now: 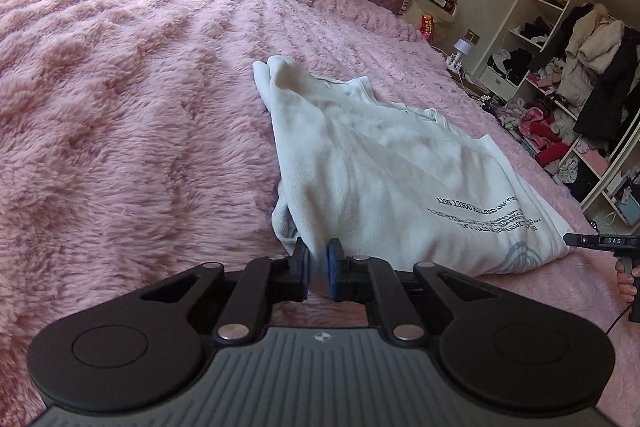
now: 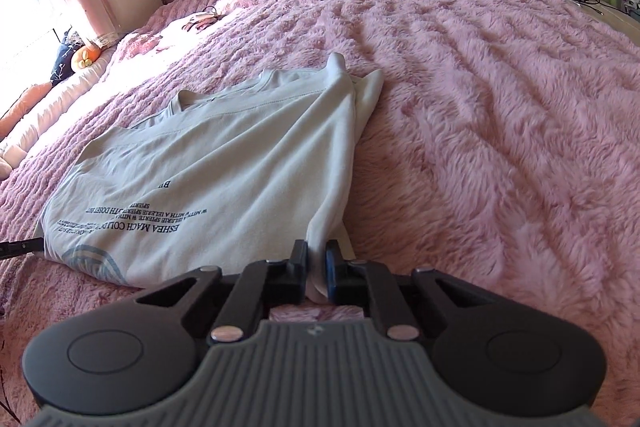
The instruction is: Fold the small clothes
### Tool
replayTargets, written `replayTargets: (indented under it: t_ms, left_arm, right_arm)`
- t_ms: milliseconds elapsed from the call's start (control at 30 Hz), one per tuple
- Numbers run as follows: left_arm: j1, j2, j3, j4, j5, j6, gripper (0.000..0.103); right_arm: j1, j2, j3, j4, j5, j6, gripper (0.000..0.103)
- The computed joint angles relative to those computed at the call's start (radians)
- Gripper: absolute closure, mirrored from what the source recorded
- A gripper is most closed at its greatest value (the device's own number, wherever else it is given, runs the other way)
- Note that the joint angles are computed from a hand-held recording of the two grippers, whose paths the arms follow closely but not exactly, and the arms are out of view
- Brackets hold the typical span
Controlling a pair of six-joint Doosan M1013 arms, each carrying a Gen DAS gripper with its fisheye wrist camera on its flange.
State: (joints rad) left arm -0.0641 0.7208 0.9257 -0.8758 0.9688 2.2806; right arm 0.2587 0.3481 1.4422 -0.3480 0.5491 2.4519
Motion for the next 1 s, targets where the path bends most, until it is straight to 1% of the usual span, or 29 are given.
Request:
replayTargets:
  t_ms: [133,167,200,267,300,367,433,467,500,533,567,633,700,767,800,833,867,933,1000]
  left_arm:
    - [0.009,-0.019,0.023,-0.072,-0.041,0.005,0.098]
    - [0.008,-0.027,0.03,-0.067,-0.063,0.011,0.098]
    - [0.005,-0.03,0.025,-0.028,-0.067,0.0,0.099]
    - [-0.006,-0.015,-0.014,0.101,-0.026,-0.085,0.1]
    - [-0.012,0.01,-0.054,0.174,0.03,-0.146,0.1]
    - [-0.013,0.033,-0.083,0.206,0.073,-0.191,0.1]
    - [-0.01,0.052,-0.117,0.207,0.108,-0.248,0.098]
    - [-0.008,0.059,-0.133,0.21,0.126,-0.27,0.096]
    - [-0.007,0.059,-0.138,0.214,0.13,-0.269,0.09]
    - [-0.005,0.055,-0.139,0.22,0.132,-0.265,0.086]
    - [-0.003,0.052,-0.144,0.225,0.136,-0.264,0.085]
    - [-0.003,0.032,-0.127,0.231,0.106,-0.249,0.084]
    - [-0.004,0.015,-0.111,0.227,0.059,-0.221,0.084]
    - [-0.011,0.002,-0.101,0.208,-0.018,-0.212,0.084]
    - [-0.012,0.008,-0.111,0.167,-0.032,-0.199,0.084]
    - [-0.013,0.023,-0.138,0.126,-0.024,-0.189,0.079]
    - [-0.021,0.039,-0.166,0.115,-0.024,-0.193,0.077]
    - [-0.035,0.076,-0.228,0.11,-0.024,-0.2,0.077]
    - [-0.048,0.11,-0.276,0.101,-0.05,-0.222,0.077]
  right_arm:
    - [0.009,-0.018,0.008,-0.085,-0.014,0.091,0.102]
    - [0.011,-0.028,0.015,-0.115,-0.023,0.119,0.103]
    - [0.014,-0.034,0.019,-0.13,-0.019,0.13,0.103]
    - [0.011,-0.039,0.024,-0.087,0.006,0.09,0.103]
    - [0.01,-0.037,0.028,-0.066,0.025,0.073,0.103]
    - [0.005,-0.031,0.041,-0.028,0.038,0.072,0.103]
    - [0.003,-0.028,0.058,-0.034,0.018,0.114,0.103]
    - [0.003,-0.027,0.065,-0.045,0.01,0.141,0.102]
    - [0.004,-0.026,0.064,-0.05,0.012,0.154,0.101]
    - [0.007,-0.027,0.063,-0.067,0.02,0.171,0.093]
    - [0.01,-0.029,0.062,-0.092,0.035,0.191,0.084]
    - [0.015,-0.035,0.058,-0.13,0.048,0.218,0.08]
    - [0.024,-0.04,0.051,-0.225,0.055,0.265,0.079]
    - [0.022,-0.03,0.027,-0.273,0.049,0.278,0.076]
    - [0.018,-0.018,0.006,-0.292,0.04,0.28,0.075]
    - [0.015,-0.003,-0.017,-0.304,0.04,0.272,0.068]
    - [0.009,0.02,-0.051,-0.303,0.043,0.239,0.064]
    - [-0.001,0.068,-0.12,-0.332,0.06,0.205,0.064]
    - [-0.015,0.124,-0.202,-0.348,0.084,0.185,0.063]
